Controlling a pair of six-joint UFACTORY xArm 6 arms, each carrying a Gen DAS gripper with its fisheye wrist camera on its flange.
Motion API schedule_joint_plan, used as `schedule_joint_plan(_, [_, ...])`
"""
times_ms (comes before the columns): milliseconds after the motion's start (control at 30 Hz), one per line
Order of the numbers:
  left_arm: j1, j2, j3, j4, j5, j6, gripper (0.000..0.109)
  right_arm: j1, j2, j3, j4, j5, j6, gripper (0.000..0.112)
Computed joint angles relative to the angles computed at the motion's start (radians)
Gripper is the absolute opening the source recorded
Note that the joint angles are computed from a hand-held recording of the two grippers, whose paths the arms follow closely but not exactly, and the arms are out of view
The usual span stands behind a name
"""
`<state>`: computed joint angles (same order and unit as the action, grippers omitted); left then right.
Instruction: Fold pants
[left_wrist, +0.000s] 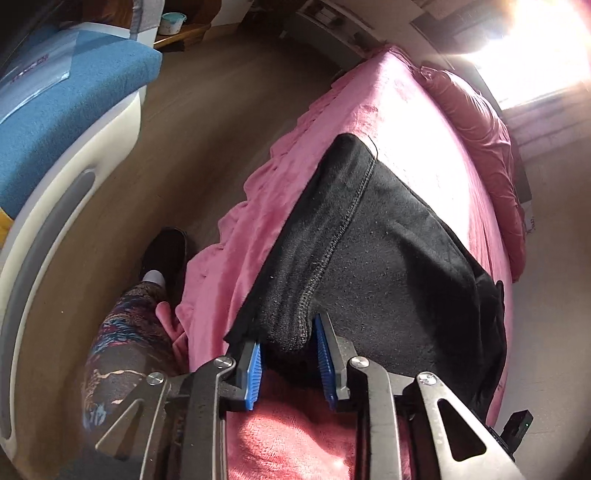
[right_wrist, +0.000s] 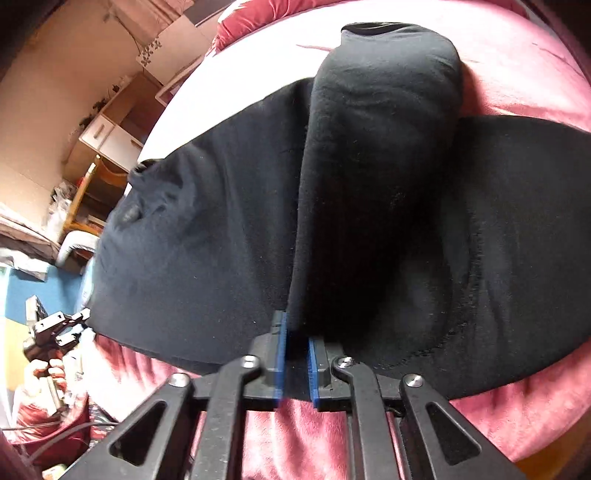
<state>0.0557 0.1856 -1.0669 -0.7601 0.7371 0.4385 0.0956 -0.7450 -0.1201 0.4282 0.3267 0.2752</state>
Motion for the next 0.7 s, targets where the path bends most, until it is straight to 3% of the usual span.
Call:
schedule_joint_plan(67, [0.002, -0.043, 0.029, 0.046, -0.055, -0.039, 0.029, -0.069, -0.096, 0.012, -0.044, 0.091, -0.009, 0.047])
schedule_joint_plan(167, [-0.006, -0.106, 0.074, 0.125, -0.175, -0.104, 0.029, -0.170, -0.239, 0.005, -0.186, 0.190, 0.052, 0.047])
schedule_joint_plan(233, [-0.022, -0.135, 0.091, 0.105, -0.227, -0.088, 0.029, -0.231, -0.232, -0.038, -0.275, 0.191, 0.083, 0.047])
schedule_joint_plan(333, [-0.077, -0.163, 0.100, 0.059, -0.252, -0.006, 0.029, -0.283, -0.057, -0.158, -0.393, 0.107, 0.146, 0.049])
schedule_joint_plan(467, [-0.169, -0.159, 0.082, 0.036, -0.204, 0.124, 0.029, -0.332, 0.264, -0.370, -0.550, 0.029, 0.246, 0.057])
schedule_joint_plan(567, [-0.237, -0.160, 0.085, 0.051, -0.164, 0.189, 0.029, -0.328, 0.506, -0.570, -0.689, 0.055, 0.365, 0.060])
schedule_joint_plan(633, [-0.276, -0.152, 0.078, 0.072, -0.136, 0.205, 0.029, -0.321, 0.649, -0.713, -0.804, 0.137, 0.444, 0.063])
schedule_joint_plan(700, [-0.304, -0.145, 0.066, 0.092, -0.105, 0.220, 0.029, -0.322, 0.742, -0.807, -0.802, 0.199, 0.435, 0.063])
